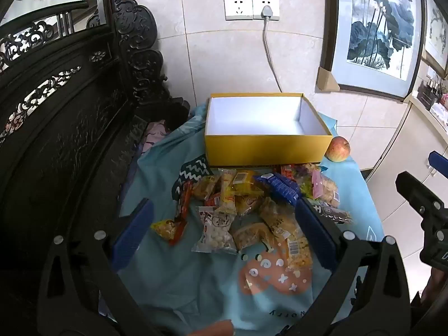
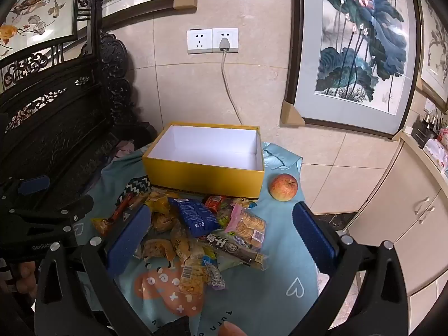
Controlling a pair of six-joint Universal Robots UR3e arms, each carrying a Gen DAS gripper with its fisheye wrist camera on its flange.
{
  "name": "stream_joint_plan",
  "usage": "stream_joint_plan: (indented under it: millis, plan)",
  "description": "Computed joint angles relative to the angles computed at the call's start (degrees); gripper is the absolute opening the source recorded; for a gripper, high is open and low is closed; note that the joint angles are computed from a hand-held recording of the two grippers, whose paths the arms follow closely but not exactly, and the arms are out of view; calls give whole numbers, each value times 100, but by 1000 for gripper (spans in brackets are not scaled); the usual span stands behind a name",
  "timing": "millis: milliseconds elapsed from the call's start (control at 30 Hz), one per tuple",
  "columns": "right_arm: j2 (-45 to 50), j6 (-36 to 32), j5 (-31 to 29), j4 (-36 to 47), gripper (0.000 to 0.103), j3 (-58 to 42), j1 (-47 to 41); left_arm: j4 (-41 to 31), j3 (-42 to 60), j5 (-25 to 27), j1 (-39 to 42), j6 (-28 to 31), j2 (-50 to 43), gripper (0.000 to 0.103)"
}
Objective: Organize snacks
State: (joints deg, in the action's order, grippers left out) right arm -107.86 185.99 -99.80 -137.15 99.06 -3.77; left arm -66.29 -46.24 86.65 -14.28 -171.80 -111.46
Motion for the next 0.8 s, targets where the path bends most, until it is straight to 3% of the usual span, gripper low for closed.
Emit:
stream_joint_plan:
  millis: [800]
  plan:
    - [-7,44,-14,-20,102,37,44,68,-324,-78,85,-40,172,101]
